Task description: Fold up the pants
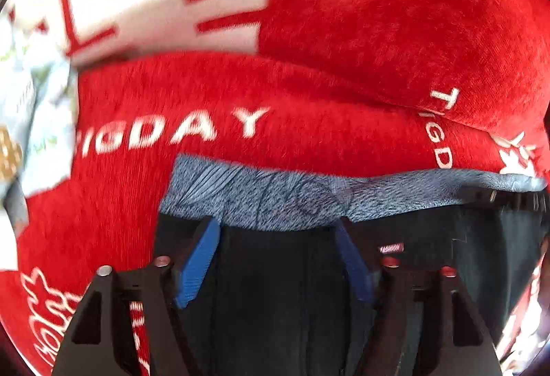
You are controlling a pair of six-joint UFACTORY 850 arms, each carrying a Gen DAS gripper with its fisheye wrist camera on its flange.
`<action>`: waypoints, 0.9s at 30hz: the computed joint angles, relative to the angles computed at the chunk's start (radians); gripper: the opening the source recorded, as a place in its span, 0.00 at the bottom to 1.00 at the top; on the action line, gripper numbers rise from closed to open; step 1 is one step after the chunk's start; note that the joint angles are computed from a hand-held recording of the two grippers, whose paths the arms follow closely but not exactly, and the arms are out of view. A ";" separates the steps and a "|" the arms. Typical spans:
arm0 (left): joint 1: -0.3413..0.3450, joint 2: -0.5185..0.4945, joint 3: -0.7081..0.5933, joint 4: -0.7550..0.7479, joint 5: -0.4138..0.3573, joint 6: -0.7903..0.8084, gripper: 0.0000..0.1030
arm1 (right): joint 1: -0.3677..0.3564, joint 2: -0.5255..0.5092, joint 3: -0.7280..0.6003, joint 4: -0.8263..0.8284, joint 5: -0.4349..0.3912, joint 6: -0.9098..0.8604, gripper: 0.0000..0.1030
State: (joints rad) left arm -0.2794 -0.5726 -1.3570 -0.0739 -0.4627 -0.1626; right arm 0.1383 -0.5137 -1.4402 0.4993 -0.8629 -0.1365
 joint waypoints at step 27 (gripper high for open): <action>-0.161 -0.001 -0.011 -0.089 -0.161 0.077 0.83 | -0.326 0.508 0.654 0.433 0.035 0.098 0.42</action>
State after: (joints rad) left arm -0.4404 -0.5733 -1.3681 -0.1629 -0.6237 -0.0851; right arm -0.1876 -0.0058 -0.7860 0.9318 -0.8282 -0.0380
